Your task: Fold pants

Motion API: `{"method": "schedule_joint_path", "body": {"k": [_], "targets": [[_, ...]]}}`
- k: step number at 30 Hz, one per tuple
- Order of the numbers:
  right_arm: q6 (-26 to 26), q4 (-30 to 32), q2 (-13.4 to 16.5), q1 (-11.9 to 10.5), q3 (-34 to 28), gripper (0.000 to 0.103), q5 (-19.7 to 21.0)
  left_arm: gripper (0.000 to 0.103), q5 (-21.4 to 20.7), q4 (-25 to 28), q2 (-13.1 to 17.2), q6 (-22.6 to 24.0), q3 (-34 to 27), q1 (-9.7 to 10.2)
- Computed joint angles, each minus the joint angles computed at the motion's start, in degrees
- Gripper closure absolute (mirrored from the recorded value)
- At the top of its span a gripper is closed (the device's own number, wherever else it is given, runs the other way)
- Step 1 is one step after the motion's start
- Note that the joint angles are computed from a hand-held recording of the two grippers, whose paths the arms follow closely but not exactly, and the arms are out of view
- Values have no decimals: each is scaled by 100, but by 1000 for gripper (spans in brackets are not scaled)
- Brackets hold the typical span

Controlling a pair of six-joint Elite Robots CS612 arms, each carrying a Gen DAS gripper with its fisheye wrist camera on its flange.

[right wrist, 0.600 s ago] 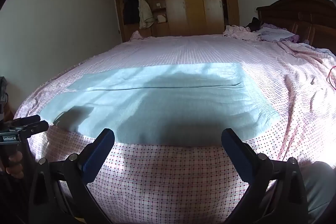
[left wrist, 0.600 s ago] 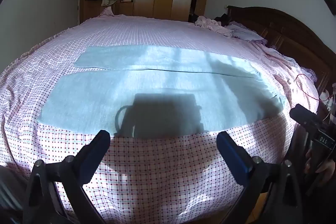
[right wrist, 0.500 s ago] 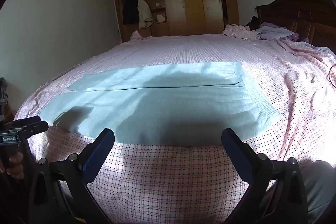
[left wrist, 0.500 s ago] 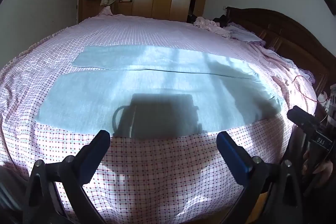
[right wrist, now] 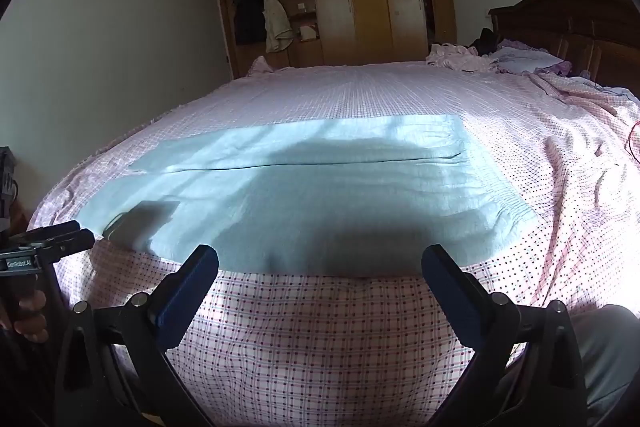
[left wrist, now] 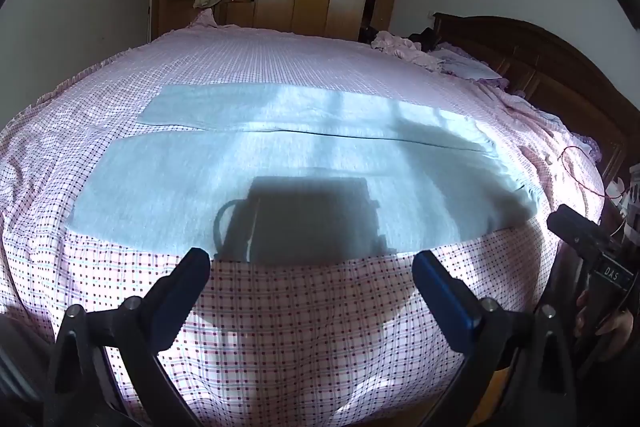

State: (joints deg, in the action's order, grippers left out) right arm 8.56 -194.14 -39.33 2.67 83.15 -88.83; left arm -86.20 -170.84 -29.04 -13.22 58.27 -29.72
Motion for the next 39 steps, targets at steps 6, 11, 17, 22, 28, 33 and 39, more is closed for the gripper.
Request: {"method": "schedule_joint_path", "body": {"k": [6, 11, 17, 22, 28, 33, 39], "targets": [[74, 22, -2, -23, 6, 5, 17, 0, -41, 9, -11, 15, 30, -5], [61, 78, -5, -19, -6, 5, -6, 0, -71, 48, -15, 46, 25, 1], [56, 82, 2, -12, -22, 5, -7, 0, -80, 82, -2, 50, -5, -2], [54, 85, 0, -13, -20, 5, -7, 0, -96, 103, -4, 38, -9, 1], [55, 87, 0, -12, -21, 5, -7, 0, -134, 122, -10, 32, -4, 9], [53, 85, 2, -11, -24, 5, -7, 0, -135, 115, -16, 46, 5, 3], [55, 88, 0, -12, -21, 5, -7, 0, -144, 105, -14, 47, 6, -5]]}}
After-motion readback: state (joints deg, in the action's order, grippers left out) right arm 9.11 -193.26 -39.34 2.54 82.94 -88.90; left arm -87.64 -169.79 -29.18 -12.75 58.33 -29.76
